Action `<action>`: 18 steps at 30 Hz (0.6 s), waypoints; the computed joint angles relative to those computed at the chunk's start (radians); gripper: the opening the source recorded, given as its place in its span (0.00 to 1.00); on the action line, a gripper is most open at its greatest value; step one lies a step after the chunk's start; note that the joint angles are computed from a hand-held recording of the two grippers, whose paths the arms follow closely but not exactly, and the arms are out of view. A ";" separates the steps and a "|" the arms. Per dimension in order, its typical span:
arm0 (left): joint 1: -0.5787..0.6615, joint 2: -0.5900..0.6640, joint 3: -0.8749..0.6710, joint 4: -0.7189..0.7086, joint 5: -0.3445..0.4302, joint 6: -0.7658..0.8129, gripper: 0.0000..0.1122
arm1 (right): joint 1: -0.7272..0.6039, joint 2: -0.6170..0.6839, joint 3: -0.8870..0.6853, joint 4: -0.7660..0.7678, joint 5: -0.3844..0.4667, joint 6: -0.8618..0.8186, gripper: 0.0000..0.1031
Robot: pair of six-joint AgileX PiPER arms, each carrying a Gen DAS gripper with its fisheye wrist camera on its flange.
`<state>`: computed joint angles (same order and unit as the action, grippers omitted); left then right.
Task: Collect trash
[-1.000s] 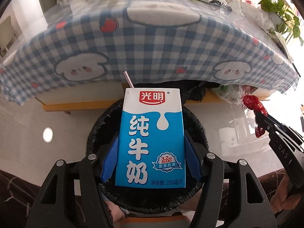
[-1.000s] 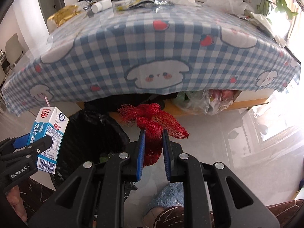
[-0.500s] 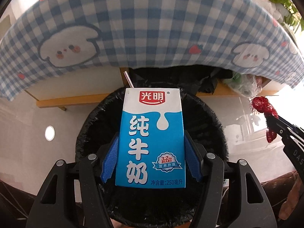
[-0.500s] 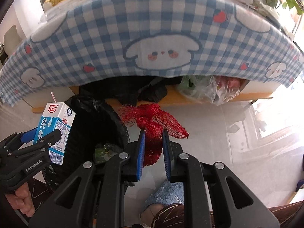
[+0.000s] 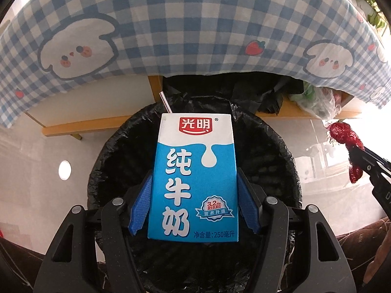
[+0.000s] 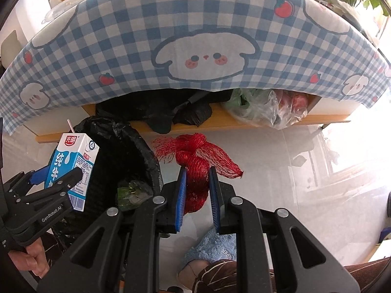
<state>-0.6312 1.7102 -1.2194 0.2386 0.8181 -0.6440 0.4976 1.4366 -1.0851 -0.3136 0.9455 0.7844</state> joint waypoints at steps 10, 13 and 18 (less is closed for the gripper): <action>0.033 -0.098 0.040 0.020 0.011 0.032 0.76 | 0.067 -0.023 -0.058 -0.035 0.041 0.073 0.17; 0.055 -0.131 0.052 0.026 0.014 0.049 0.82 | 0.117 -0.019 -0.079 -0.055 0.045 0.108 0.17; 0.134 -0.203 0.087 0.000 -0.005 0.118 0.86 | 0.189 0.016 -0.125 -0.077 0.047 0.161 0.17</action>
